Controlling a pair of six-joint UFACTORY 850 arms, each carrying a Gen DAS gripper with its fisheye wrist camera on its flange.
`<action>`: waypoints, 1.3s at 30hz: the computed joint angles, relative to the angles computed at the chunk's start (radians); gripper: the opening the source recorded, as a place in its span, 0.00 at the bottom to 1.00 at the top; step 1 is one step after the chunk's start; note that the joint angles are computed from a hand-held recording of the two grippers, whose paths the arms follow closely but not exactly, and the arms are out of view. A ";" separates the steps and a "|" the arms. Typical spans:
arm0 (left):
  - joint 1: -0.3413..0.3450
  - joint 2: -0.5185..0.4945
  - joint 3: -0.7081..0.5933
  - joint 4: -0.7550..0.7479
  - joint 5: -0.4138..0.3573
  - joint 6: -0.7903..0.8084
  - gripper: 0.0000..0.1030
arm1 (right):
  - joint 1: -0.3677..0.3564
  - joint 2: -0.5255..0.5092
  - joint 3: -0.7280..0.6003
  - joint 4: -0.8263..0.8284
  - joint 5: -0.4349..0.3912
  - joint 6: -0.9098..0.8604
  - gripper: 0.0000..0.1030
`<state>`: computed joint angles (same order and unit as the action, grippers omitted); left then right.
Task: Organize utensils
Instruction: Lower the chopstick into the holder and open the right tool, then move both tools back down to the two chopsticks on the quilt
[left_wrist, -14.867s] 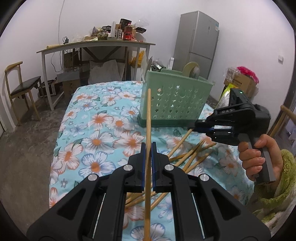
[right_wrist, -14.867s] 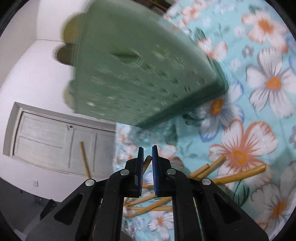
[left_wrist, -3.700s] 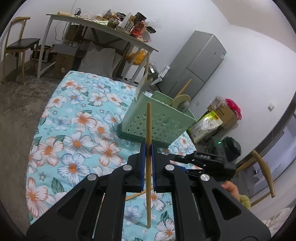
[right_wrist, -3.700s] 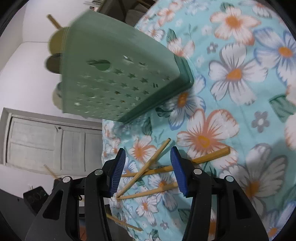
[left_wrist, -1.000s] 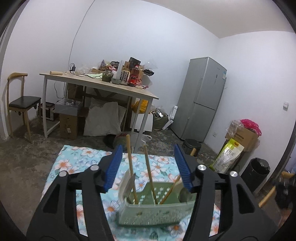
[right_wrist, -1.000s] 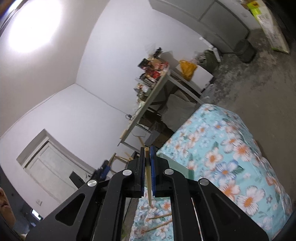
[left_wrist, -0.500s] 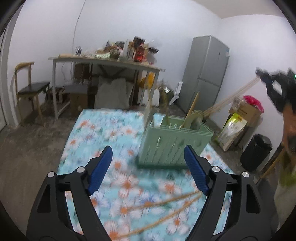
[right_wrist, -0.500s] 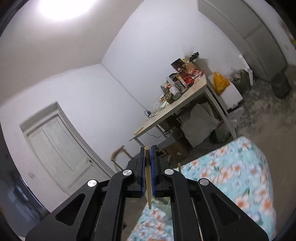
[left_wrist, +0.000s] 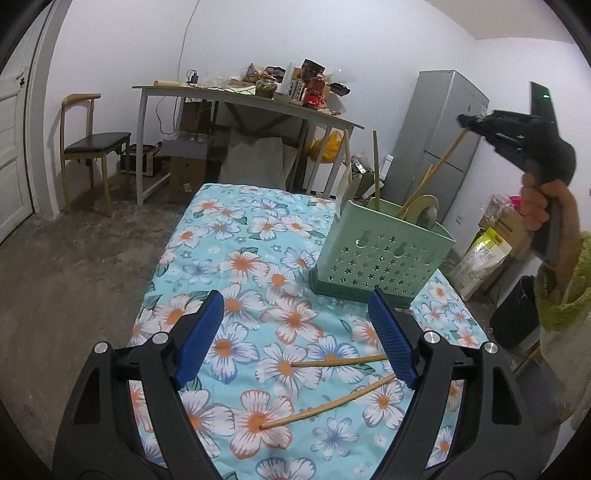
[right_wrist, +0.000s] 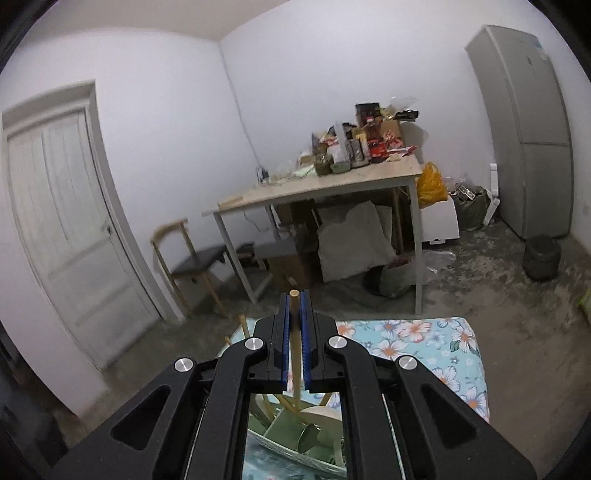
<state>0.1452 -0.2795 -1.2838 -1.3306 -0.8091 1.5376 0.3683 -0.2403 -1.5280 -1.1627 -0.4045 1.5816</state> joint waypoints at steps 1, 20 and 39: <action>0.002 0.004 0.003 0.003 -0.005 -0.005 0.74 | 0.003 -0.014 -0.016 0.050 -0.010 -0.053 0.06; -0.014 -0.020 -0.005 0.058 -0.023 -0.050 0.75 | 0.051 0.245 0.272 -0.245 -0.061 0.393 0.57; -0.203 -0.029 0.015 0.375 -0.123 0.039 0.65 | 0.088 0.291 0.693 -0.162 0.196 0.936 0.61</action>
<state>-0.0579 -0.3088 -1.2693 -0.9552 -0.9325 1.5769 0.4562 0.0503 -0.8349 -1.3249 -0.2086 2.5181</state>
